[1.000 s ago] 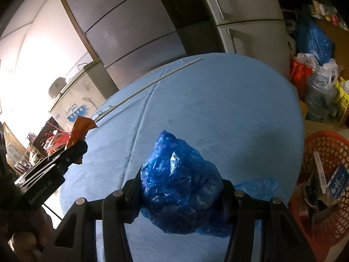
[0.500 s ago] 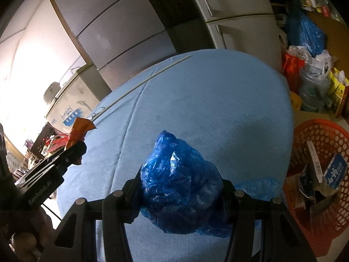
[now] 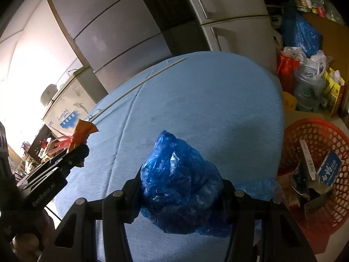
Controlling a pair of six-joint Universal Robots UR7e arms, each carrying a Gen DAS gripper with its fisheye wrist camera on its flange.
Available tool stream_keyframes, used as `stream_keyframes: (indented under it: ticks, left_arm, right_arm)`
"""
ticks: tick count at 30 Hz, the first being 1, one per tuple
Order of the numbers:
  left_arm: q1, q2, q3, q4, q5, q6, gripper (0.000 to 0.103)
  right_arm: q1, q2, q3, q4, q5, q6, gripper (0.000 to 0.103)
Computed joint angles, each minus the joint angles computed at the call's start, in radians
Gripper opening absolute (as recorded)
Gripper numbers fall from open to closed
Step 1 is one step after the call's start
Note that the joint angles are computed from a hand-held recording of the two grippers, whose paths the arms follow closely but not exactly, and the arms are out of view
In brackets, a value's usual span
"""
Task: Collect trash
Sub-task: 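Lift the orange bag and blue bag and carry both toward the red basket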
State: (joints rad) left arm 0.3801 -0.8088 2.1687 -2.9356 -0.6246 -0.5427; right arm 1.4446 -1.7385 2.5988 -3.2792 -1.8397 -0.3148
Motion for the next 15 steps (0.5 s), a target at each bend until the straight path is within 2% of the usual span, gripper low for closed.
stream_keyframes:
  ticks: [5, 15]
  left_arm:
    - [0.0, 0.007, -0.004, 0.001, -0.006, 0.009, 0.036]
    - [-0.011, 0.035, -0.021, -0.003, -0.036, 0.038, 0.036]
  right_arm:
    - [-0.018, -0.025, 0.008, 0.0, 0.002, 0.004, 0.058]
    - [-0.101, -0.116, 0.036, 0.028, 0.04, -0.002, 0.058]
